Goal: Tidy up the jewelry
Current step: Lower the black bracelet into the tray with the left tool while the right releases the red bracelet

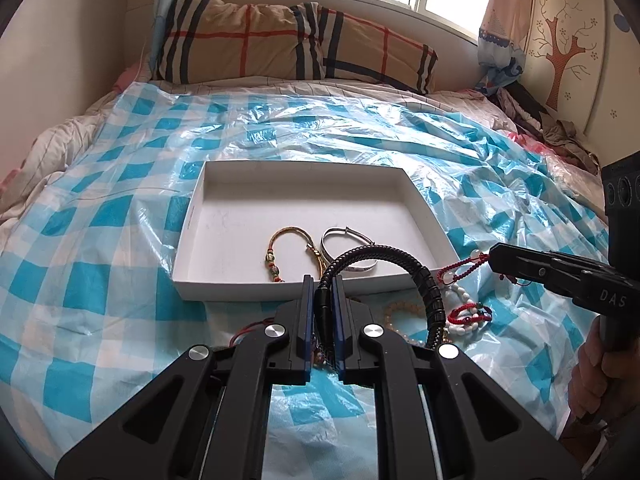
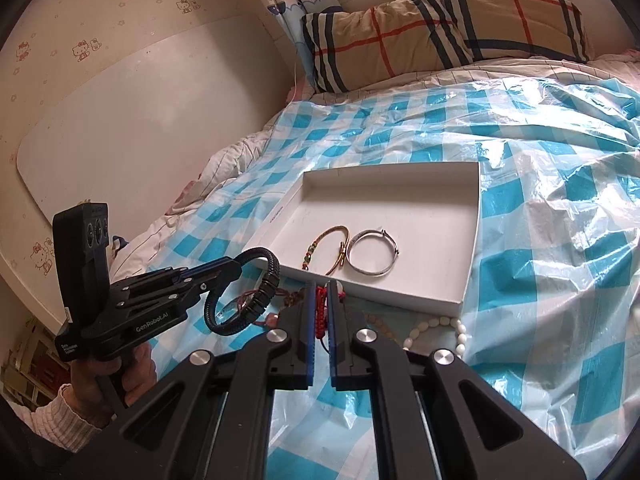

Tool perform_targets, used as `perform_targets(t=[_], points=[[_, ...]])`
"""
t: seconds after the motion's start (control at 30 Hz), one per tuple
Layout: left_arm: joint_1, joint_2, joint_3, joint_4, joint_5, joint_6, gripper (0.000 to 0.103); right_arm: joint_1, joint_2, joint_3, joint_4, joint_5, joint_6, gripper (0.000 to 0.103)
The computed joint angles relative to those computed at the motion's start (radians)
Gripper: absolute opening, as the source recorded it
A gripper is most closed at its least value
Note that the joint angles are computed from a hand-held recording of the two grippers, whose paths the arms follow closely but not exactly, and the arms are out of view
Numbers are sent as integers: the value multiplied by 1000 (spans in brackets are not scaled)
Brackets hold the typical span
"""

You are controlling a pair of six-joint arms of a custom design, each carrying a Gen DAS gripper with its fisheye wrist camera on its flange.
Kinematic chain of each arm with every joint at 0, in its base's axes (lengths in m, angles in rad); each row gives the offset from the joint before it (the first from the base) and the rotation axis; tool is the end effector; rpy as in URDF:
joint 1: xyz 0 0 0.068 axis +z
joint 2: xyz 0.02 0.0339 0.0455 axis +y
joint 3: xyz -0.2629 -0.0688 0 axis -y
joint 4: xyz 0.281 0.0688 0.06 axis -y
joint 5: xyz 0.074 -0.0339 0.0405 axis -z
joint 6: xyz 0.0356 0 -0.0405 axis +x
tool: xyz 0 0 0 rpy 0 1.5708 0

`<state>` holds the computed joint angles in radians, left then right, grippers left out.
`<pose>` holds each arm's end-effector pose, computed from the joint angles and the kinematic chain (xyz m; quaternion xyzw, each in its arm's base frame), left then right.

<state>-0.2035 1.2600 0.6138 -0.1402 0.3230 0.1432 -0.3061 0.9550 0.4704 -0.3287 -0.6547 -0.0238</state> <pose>0.2682 -0.0669 0.1662 0.2179 0.8878 -0.1599 0.3726 0.2115 -0.0441 0.1760 0.0061 0.8878 0.2372 0.3944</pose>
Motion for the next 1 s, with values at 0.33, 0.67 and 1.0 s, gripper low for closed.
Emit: perform_targets(t=[0.33,0.67,1.0], points=[[-32,69,46,53,-29,-52,8,34,133,46,161,31,68,6],[-38,141,79,93,-46,-63,8,71,237,92,251,72,93,6],[-64,299,184,137,-94,-87,8,92,397,187,311,140,103,26]])
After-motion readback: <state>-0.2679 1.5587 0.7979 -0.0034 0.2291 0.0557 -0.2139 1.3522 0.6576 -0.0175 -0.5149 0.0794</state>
